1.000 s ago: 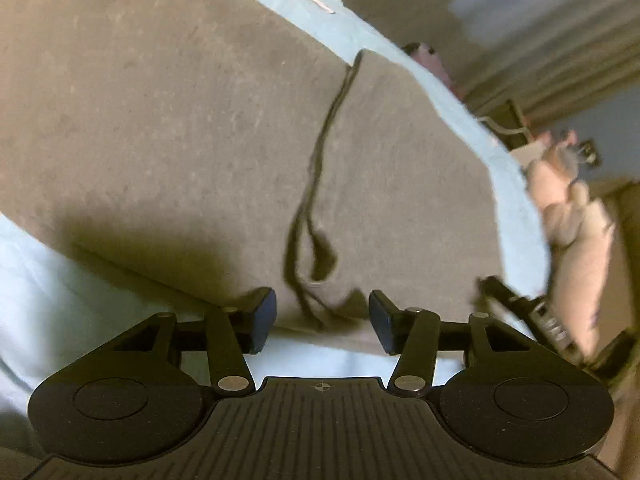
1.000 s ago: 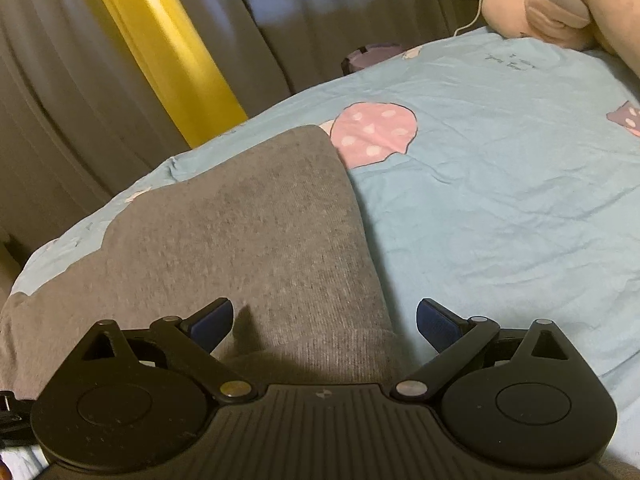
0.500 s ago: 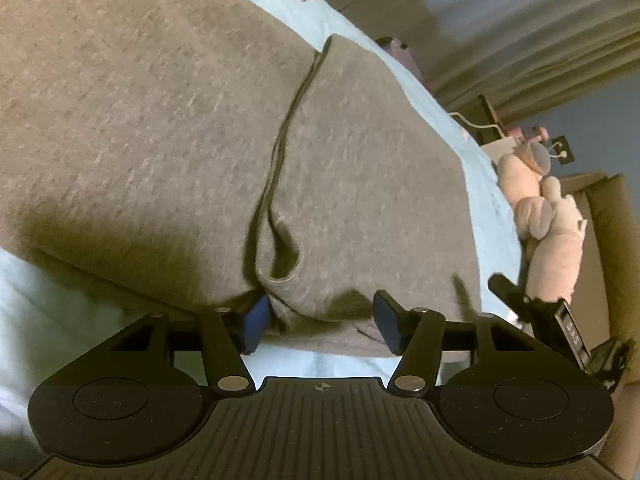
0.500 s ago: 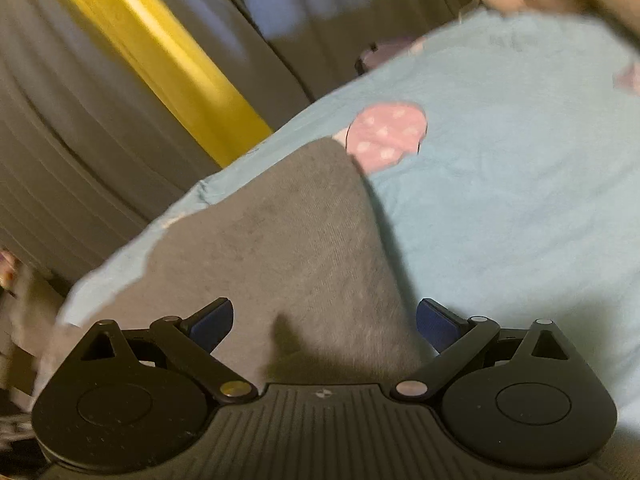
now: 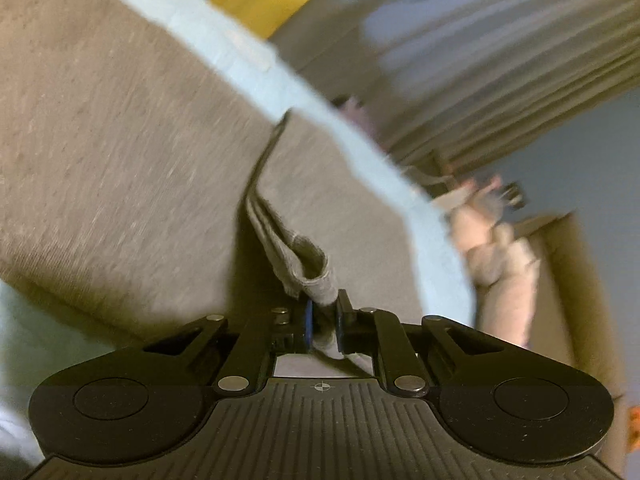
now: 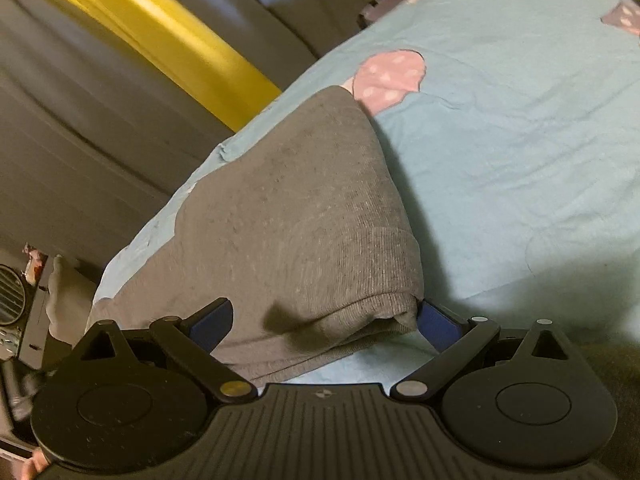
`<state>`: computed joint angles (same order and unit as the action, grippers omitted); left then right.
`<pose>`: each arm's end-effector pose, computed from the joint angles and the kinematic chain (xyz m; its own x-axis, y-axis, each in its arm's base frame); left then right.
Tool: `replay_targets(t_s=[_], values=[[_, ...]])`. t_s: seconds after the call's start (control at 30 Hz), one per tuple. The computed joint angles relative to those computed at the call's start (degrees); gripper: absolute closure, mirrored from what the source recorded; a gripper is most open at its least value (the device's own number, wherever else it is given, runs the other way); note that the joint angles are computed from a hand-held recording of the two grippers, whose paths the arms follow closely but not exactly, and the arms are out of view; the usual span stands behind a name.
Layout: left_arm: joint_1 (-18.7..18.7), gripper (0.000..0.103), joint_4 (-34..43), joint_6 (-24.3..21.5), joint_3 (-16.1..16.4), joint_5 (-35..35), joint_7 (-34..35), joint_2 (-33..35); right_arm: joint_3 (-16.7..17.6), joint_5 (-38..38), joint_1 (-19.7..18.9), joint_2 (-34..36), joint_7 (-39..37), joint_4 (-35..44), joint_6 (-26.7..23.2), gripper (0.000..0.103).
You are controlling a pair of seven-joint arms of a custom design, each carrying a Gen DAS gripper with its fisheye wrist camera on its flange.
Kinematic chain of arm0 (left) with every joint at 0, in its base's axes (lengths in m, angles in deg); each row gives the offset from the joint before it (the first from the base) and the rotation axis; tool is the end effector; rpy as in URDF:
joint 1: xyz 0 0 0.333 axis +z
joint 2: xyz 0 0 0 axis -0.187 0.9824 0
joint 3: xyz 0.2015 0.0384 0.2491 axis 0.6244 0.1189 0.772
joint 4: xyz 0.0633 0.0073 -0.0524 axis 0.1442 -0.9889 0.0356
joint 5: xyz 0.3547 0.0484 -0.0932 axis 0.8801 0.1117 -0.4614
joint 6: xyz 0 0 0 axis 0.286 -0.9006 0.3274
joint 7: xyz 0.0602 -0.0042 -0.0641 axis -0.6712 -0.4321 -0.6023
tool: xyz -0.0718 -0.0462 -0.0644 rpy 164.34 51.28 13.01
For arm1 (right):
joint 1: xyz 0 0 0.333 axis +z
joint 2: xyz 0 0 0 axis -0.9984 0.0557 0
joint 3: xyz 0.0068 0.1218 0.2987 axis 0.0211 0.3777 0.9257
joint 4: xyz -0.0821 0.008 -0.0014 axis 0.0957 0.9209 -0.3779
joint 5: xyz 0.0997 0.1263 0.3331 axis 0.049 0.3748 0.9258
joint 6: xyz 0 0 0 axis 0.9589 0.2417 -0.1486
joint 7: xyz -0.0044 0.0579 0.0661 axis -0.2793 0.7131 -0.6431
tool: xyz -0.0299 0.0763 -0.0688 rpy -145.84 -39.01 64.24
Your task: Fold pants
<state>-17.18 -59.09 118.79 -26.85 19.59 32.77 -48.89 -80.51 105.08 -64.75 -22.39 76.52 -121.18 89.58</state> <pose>0.3987 -0.3106 0.5202 0.1432 -0.6277 0.7651 -0.6848 -0.6210 -0.3813 0.5099 0.2519 0.5179 -0.0215 -0.8012 -0.5980 -0.8698 0.3100 -0.3840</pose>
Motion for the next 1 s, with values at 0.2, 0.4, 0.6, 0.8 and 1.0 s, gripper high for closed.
replay_targets(t_s=[0.2,0.4,0.6,0.8,1.0], values=[[6.3,0.082,7.3,-23.8,-5.9,9.8,-7.2,-2.0,0.0,-20.2,-0.4,-1.0,14.0,-2.2,5.0,0.004],[9.1,0.056,10.4,-27.1,-8.6,28.0,-19.5,-1.9,0.1,-31.6,-0.4,0.7,19.0,-0.1,1.9,0.004],[7.3,0.039,12.6,-28.0,-7.6,36.4,-23.8,-0.4,0.1,-40.5,0.6,2.9,20.5,3.2,-2.2,0.004],[-0.4,0.035,18.6,-35.8,-3.0,30.7,-8.9,5.9,-0.1,-45.9,1.7,4.1,21.9,5.2,-5.1,0.004],[-5.4,0.030,21.0,-41.1,1.0,24.3,-1.4,8.4,-0.5,-48.7,2.3,5.7,24.0,7.5,-8.3,0.004]])
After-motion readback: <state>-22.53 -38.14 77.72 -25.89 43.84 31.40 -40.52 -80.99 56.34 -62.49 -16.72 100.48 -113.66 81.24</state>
